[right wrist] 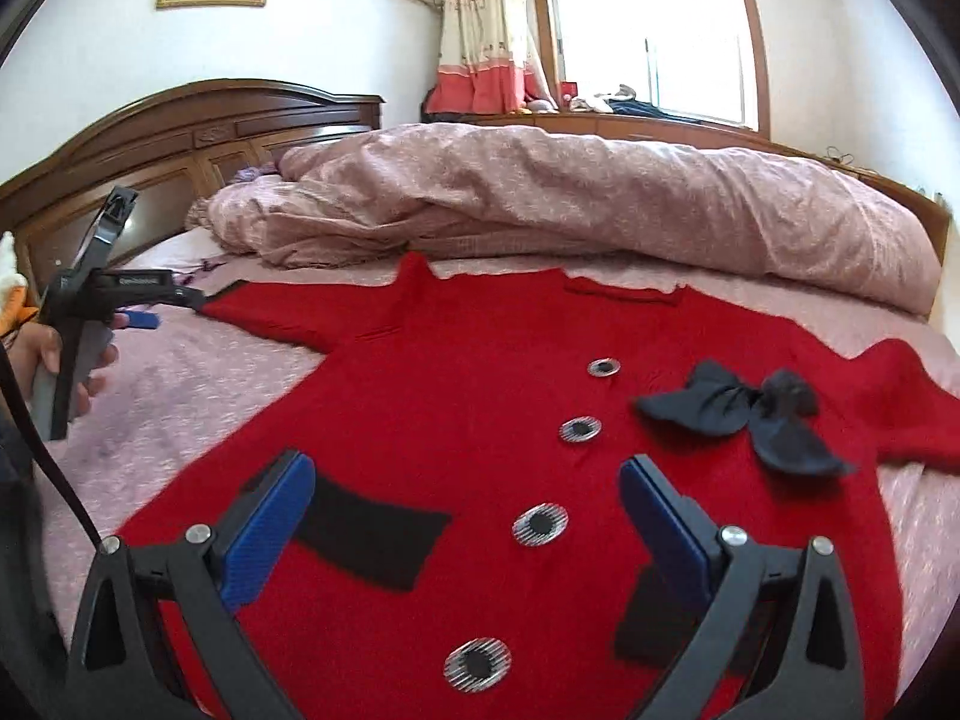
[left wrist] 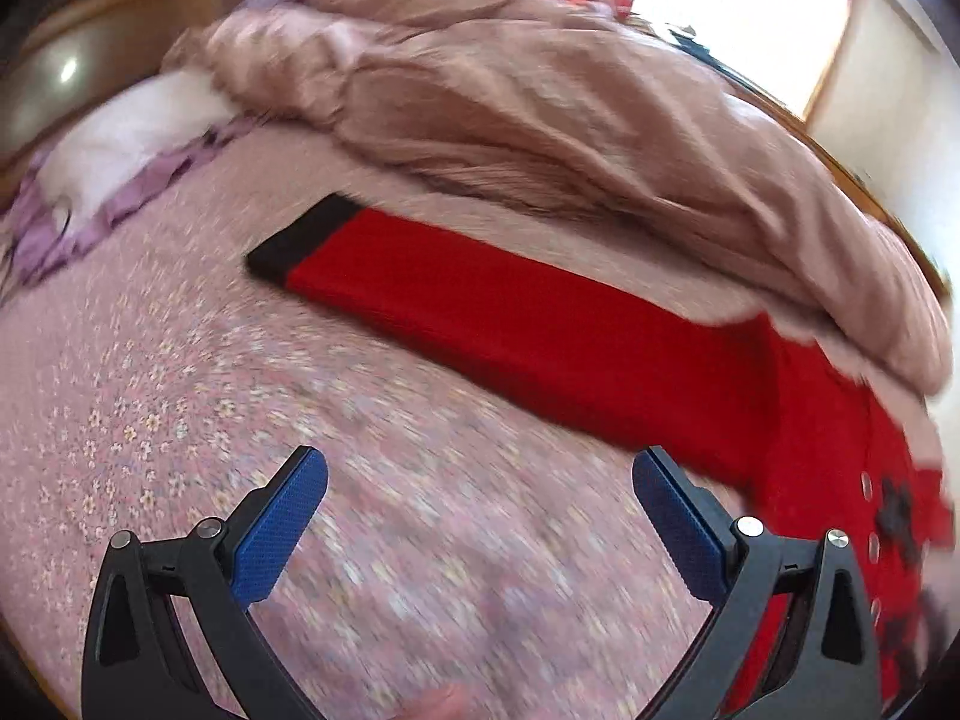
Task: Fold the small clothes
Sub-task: 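Move the left tool to the black cuff of a sleeve and grasp it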
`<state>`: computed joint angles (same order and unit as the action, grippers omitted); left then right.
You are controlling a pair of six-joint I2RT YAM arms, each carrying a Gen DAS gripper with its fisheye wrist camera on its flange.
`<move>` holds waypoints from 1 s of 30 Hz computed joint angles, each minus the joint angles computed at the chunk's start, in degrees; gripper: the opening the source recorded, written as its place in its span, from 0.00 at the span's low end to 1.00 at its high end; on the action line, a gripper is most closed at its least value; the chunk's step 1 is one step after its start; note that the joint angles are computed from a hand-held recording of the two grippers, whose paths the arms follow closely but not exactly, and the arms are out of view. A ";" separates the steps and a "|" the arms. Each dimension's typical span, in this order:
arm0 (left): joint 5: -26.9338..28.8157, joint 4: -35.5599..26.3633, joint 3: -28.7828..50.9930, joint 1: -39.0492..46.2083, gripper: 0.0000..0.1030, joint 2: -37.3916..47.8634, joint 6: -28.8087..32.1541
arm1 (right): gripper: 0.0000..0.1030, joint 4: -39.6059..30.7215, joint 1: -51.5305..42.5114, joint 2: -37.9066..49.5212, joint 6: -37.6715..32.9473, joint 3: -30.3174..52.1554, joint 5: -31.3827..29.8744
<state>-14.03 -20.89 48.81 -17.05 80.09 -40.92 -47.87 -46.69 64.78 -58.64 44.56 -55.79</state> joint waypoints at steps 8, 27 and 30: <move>16.75 9.32 -8.20 12.00 0.96 -0.28 -11.57 | 1.00 6.29 1.77 12.89 14.06 4.09 4.66; 26.57 30.73 -6.74 29.73 0.95 14.05 -5.74 | 1.00 6.25 1.06 16.01 15.79 4.87 6.26; 26.44 31.64 -3.32 30.00 0.95 17.62 -4.37 | 1.00 6.85 1.64 15.58 16.43 4.51 7.02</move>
